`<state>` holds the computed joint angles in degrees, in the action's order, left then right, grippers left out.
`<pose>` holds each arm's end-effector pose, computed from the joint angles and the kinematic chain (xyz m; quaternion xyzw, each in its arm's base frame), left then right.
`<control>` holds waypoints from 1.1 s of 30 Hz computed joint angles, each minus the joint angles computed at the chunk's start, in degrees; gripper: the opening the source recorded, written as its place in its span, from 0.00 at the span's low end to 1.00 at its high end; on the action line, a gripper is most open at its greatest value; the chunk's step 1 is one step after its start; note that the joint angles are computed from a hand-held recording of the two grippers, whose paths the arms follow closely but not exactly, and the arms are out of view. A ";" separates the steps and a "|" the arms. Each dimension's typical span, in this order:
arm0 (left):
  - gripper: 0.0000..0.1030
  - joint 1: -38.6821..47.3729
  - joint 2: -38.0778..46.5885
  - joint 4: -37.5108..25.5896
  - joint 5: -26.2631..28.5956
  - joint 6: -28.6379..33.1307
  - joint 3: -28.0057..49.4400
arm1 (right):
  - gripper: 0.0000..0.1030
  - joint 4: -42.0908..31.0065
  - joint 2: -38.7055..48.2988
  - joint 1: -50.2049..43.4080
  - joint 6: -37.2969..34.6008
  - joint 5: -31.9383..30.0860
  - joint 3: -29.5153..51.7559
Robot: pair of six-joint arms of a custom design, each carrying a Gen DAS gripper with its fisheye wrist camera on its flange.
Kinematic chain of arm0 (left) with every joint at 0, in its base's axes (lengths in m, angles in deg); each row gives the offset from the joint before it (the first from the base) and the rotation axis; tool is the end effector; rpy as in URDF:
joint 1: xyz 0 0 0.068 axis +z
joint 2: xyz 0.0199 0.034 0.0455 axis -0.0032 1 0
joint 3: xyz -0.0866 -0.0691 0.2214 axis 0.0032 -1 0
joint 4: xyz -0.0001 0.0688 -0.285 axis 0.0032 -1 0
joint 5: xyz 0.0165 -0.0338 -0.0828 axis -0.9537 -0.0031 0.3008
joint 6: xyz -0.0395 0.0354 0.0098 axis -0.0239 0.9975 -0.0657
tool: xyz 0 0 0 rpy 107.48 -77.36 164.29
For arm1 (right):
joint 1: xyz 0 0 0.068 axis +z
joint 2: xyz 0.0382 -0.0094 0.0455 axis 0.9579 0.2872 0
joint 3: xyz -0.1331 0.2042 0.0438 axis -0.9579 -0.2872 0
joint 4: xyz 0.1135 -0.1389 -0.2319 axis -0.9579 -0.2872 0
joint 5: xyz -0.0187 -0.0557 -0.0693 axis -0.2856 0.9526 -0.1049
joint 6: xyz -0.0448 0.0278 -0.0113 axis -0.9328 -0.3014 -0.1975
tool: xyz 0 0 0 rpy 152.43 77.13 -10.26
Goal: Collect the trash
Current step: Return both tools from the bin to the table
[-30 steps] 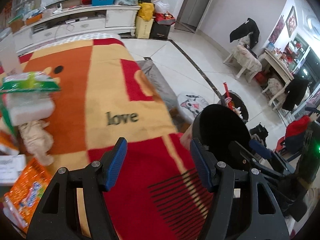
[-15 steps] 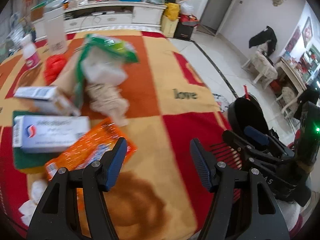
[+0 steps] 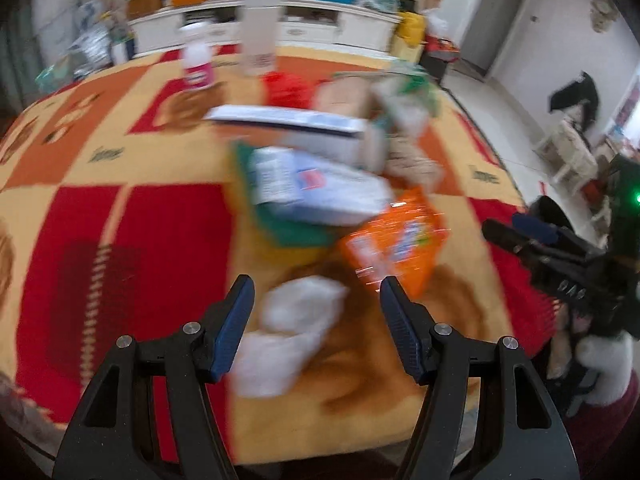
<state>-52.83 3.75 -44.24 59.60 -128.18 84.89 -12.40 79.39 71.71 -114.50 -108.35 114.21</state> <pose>0.1732 -0.2008 0.1964 -0.1647 0.9461 -0.0303 0.2772 0.3387 0.0082 0.1634 -0.2487 0.9053 0.1890 0.2877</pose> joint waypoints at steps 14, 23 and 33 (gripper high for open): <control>0.62 1.12 -16.13 -4.25 1.05 -6.75 -11.91 | 0.75 0.84 5.00 19.19 1.67 11.51 1.89; 0.62 4.82 -14.63 3.50 5.52 -0.39 -13.08 | 0.75 -5.07 4.02 6.37 -6.18 9.92 3.70; 0.62 5.11 -17.21 -1.09 3.01 -2.62 -13.93 | 0.76 -1.63 -1.15 17.25 2.29 5.50 -0.10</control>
<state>-47.71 -13.45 -45.33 62.61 -130.81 70.97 -14.03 78.23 88.96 -112.21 -102.85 114.12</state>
